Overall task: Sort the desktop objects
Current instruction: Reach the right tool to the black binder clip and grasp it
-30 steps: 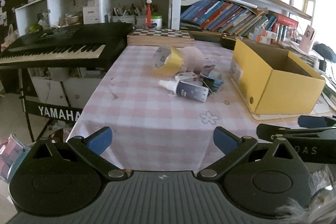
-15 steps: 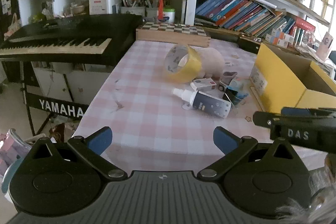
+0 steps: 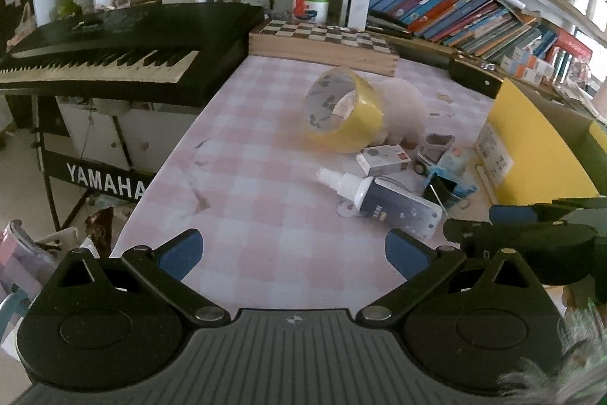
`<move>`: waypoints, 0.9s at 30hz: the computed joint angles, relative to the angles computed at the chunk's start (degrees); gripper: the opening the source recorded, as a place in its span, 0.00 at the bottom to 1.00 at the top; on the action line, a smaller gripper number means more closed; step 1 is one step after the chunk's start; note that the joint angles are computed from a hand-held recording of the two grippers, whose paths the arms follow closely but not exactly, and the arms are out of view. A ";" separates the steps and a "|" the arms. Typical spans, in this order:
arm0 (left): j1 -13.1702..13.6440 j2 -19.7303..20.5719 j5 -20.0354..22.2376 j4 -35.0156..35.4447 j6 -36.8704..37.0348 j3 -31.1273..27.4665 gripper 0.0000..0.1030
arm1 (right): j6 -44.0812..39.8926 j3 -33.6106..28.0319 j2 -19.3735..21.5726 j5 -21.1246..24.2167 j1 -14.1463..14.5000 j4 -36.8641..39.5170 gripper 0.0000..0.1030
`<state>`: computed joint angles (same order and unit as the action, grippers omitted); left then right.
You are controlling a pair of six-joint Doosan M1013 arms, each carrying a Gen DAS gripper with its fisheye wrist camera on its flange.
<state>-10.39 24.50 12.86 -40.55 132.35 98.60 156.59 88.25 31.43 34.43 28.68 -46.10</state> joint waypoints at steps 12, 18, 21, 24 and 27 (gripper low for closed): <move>-0.57 1.79 1.15 4.87 -6.28 -2.36 1.00 | -9.88 -2.60 2.34 -0.23 -1.59 5.61 0.51; -0.84 2.49 1.65 7.80 -9.59 -3.45 1.00 | -16.88 -2.72 2.37 -4.52 -3.04 12.75 0.41; -0.95 2.98 2.55 7.22 -9.08 -4.18 1.00 | -19.70 -2.29 1.94 -5.73 -3.28 15.39 0.41; -1.08 3.78 4.02 5.34 -7.43 -5.40 1.00 | -20.05 -1.62 1.14 -6.05 -3.23 15.45 0.40; -1.15 4.98 6.51 2.30 -5.97 -7.28 1.00 | -22.26 -1.17 0.54 -5.16 -3.03 17.00 0.41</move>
